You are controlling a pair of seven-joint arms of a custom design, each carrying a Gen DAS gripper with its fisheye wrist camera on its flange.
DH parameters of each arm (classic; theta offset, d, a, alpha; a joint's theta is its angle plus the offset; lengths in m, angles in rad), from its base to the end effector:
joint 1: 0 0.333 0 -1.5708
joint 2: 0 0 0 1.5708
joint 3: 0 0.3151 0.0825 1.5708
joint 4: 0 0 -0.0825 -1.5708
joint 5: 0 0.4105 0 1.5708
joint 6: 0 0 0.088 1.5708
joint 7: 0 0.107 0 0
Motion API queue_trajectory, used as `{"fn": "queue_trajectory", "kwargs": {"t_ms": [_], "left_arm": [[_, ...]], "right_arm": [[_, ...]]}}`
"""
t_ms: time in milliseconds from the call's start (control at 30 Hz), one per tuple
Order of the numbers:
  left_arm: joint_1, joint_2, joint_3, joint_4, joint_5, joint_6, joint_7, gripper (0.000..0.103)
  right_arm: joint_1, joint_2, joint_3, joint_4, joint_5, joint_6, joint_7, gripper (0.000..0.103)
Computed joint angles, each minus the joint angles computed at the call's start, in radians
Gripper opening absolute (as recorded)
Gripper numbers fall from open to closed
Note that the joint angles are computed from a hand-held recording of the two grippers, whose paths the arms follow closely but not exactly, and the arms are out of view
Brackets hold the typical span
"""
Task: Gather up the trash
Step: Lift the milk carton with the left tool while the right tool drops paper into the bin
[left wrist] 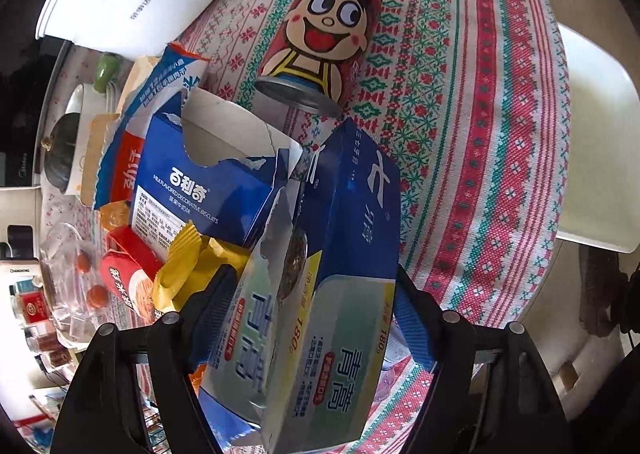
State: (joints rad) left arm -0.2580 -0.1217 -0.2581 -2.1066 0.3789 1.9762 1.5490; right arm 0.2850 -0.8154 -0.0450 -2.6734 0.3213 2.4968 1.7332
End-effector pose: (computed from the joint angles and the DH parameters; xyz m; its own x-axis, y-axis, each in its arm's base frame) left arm 0.4815 -0.2496 0.4610 -0.5651 -0.7387 -0.3675 -0.8021 0.5962 0.0348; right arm 0.3687 0.0869 0.5378 0.0124 -0.9084 -0.4180 -0.8472 0.2125 -0.4869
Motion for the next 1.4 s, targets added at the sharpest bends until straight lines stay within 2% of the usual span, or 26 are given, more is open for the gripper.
{"fn": "queue_trajectory", "kwargs": {"t_ms": [33, 100, 200, 333, 500, 700, 800, 900, 967, 1200, 1267, 1333, 1400], "left_arm": [[0.0, -0.007, 0.003, -0.008, -0.008, 0.007, 0.007, 0.065], [0.001, -0.029, 0.009, -0.027, -0.036, 0.04, 0.019, 0.058], [0.006, -0.08, 0.012, -0.063, -0.063, 0.092, 0.012, 0.052], [0.003, -0.168, 0.012, -0.114, -0.119, 0.17, -0.02, 0.05], [-0.018, -0.315, 0.036, -0.226, -0.292, 0.321, -0.066, 0.05], [-0.108, -0.462, 0.051, -0.396, -0.514, 0.507, -0.126, 0.05], [-0.155, -0.482, 0.041, -0.454, -0.592, 0.595, -0.167, 0.05], [-0.187, -0.466, 0.033, -0.457, -0.629, 0.611, -0.204, 0.05], [-0.231, -0.452, 0.055, -0.452, -0.672, 0.638, -0.179, 0.05], [-0.254, -0.377, 0.031, -0.411, -0.683, 0.653, -0.179, 0.05], [-0.258, -0.35, 0.028, -0.396, -0.685, 0.656, -0.17, 0.051], [-0.263, -0.323, 0.024, -0.382, -0.69, 0.658, -0.161, 0.051], [-0.262, -0.305, 0.015, -0.372, -0.687, 0.656, -0.162, 0.051]], "right_arm": [[0.0, -0.001, -0.001, 0.0, 0.001, -0.001, 0.0, 0.067], [0.0, -0.004, -0.002, -0.002, 0.003, -0.003, -0.001, 0.067], [0.0, -0.007, -0.002, -0.002, 0.004, -0.004, -0.003, 0.067], [0.0, -0.012, 0.001, -0.003, 0.005, -0.007, 0.001, 0.067], [-0.006, -0.03, 0.004, -0.01, -0.001, -0.01, 0.008, 0.067], [-0.019, -0.068, -0.001, -0.028, -0.003, -0.024, 0.026, 0.067], [-0.032, -0.095, 0.0, -0.043, -0.01, -0.035, 0.038, 0.067], [-0.043, -0.114, -0.003, -0.055, -0.02, -0.054, 0.045, 0.067], [-0.05, -0.123, -0.007, -0.061, -0.025, -0.069, 0.047, 0.067], [-0.092, -0.147, -0.008, -0.084, -0.052, -0.123, 0.062, 0.068], [-0.102, -0.145, -0.005, -0.084, -0.067, -0.144, 0.062, 0.072], [-0.115, -0.143, 0.003, -0.079, -0.086, -0.166, 0.065, 0.084], [-0.123, -0.153, 0.002, -0.083, -0.097, -0.175, 0.065, 0.088]]}}
